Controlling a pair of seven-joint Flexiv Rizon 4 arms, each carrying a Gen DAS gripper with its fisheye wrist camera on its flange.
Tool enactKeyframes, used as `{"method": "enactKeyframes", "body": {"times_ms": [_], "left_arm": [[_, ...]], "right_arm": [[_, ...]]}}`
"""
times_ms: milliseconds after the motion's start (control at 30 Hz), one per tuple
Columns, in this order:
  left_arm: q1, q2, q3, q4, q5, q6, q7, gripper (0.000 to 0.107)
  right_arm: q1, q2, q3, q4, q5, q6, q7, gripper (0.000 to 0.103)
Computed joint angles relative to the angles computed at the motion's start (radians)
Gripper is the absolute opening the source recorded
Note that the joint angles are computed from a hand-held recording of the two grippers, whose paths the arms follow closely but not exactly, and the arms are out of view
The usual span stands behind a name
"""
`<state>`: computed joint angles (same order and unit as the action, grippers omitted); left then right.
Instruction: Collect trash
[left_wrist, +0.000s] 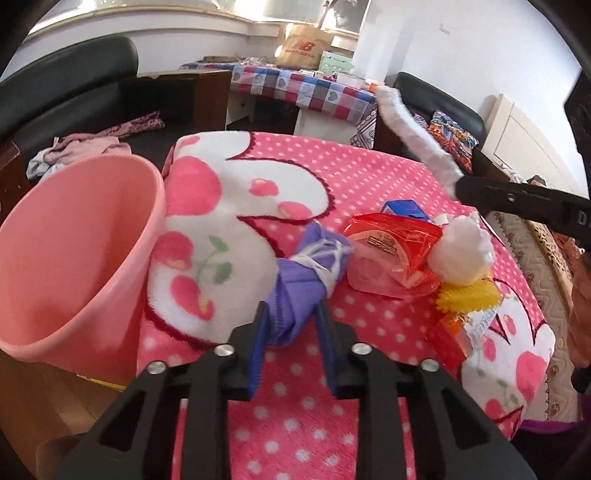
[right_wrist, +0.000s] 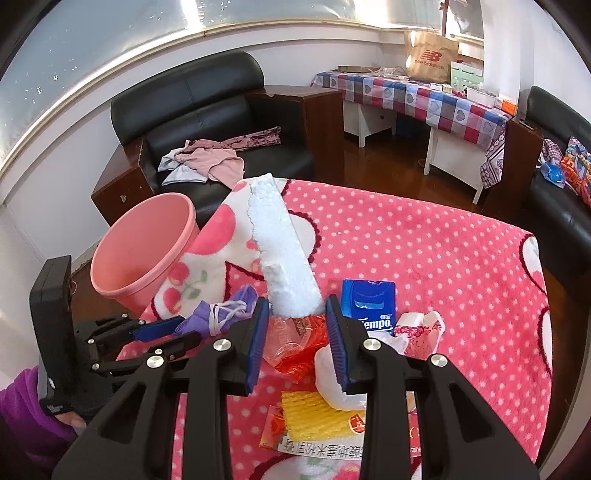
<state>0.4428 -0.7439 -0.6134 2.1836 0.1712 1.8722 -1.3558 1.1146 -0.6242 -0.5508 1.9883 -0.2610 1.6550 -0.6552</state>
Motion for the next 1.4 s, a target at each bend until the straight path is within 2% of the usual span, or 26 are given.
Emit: {"method": "enactKeyframes", "body": {"times_ms": [67, 300, 467, 567, 700, 800, 900, 1000, 1167, 1400], "left_arm": [[0.023, 0.003, -0.019, 0.017, 0.009, 0.015, -0.010, 0.017], [0.119, 0.048, -0.081, 0.087, 0.058, 0.090, -0.105, 0.015], [0.179, 0.133, -0.079, 0.137, 0.105, 0.151, -0.215, 0.015], [0.158, 0.213, -0.005, 0.157, 0.098, 0.177, -0.275, 0.015], [0.130, 0.277, 0.087, 0.166, 0.101, 0.183, -0.334, 0.015], [0.116, 0.298, 0.142, 0.161, 0.103, 0.165, -0.382, 0.015], [0.125, 0.308, 0.166, 0.151, 0.115, 0.136, -0.414, 0.015], [0.104, 0.311, 0.202, 0.129, 0.097, 0.090, -0.406, 0.015], [0.028, 0.303, 0.277, 0.100, 0.015, 0.043, -0.364, 0.015], [-0.004, 0.265, 0.304, 0.062, -0.089, -0.031, -0.293, 0.016]], "right_arm": [[0.000, -0.001, 0.007, -0.005, -0.003, -0.002, -0.003, 0.032], [-0.017, -0.007, 0.045, -0.037, -0.027, -0.012, -0.004, 0.032], [-0.096, -0.024, 0.151, -0.107, -0.057, -0.021, -0.019, 0.032], [-0.143, -0.045, 0.217, -0.165, -0.085, -0.034, -0.032, 0.032], [-0.238, -0.088, 0.352, -0.275, -0.125, -0.072, -0.068, 0.032], [-0.301, -0.130, 0.450, -0.362, -0.147, -0.119, -0.096, 0.032], [-0.377, -0.194, 0.580, -0.485, -0.151, -0.198, -0.149, 0.032], [-0.412, -0.249, 0.653, -0.588, -0.138, -0.281, -0.195, 0.032], [-0.430, -0.328, 0.720, -0.731, -0.088, -0.396, -0.261, 0.032], [-0.400, -0.394, 0.709, -0.857, -0.044, -0.497, -0.311, 0.032]]}}
